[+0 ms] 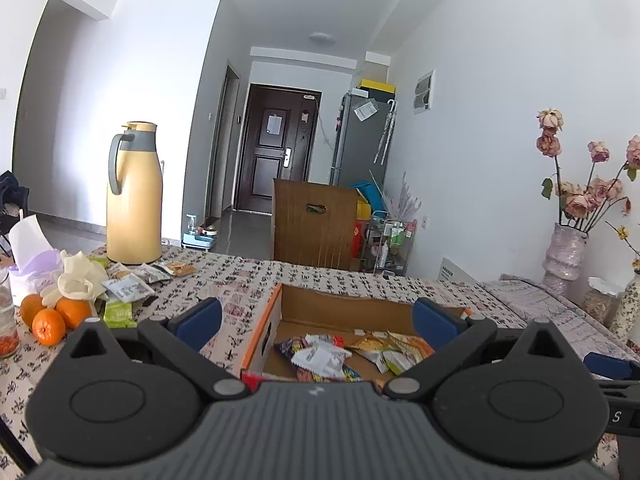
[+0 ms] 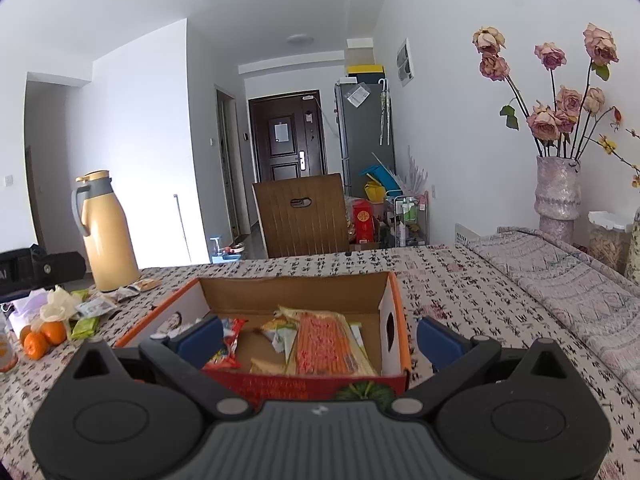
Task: Organize snacks
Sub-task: 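Withdraw both grippers from the box back toward the snack pile, then grasp a white packet from the pile with the right gripper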
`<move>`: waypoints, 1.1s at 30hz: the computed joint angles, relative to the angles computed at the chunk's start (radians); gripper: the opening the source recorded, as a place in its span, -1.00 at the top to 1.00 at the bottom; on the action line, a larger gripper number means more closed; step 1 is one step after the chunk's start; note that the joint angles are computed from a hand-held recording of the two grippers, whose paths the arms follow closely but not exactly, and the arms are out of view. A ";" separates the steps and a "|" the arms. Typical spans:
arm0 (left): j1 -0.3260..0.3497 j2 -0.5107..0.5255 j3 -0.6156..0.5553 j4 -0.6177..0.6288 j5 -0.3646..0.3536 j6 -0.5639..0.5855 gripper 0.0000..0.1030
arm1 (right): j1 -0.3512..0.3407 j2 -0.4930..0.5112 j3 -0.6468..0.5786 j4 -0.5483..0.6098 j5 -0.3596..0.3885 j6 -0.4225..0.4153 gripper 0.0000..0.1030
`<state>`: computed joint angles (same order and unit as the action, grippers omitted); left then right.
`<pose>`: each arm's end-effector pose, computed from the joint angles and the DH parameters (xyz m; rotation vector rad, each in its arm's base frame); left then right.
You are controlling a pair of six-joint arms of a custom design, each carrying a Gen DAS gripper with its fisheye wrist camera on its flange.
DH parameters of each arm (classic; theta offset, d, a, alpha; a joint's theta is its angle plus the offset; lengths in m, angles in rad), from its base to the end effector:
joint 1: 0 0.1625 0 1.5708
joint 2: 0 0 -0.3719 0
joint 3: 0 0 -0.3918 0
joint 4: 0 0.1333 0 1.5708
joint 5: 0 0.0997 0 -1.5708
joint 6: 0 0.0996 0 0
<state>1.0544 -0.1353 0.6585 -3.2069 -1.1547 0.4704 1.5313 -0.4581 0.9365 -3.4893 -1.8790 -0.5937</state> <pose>-0.2607 -0.8107 0.0661 0.8481 2.2339 -1.4848 0.0719 -0.7919 0.2331 0.2793 -1.9580 1.5388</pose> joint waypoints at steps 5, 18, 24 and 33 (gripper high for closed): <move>0.006 -0.071 0.142 -0.043 -0.002 0.010 -1.00 | -0.009 -0.054 0.117 -0.034 0.002 -0.002 -1.00; 0.047 -0.161 0.354 -0.030 0.053 -0.028 -1.00 | -0.037 -0.118 0.286 -0.029 -0.069 0.047 -1.00; 0.057 -0.181 0.401 -0.006 0.087 -0.049 -1.00 | -0.050 -0.132 0.332 -0.023 -0.113 0.075 -1.00; 0.059 -0.203 0.452 0.023 0.060 -0.085 -1.00 | -0.054 -0.127 0.330 0.013 -0.118 0.097 -1.00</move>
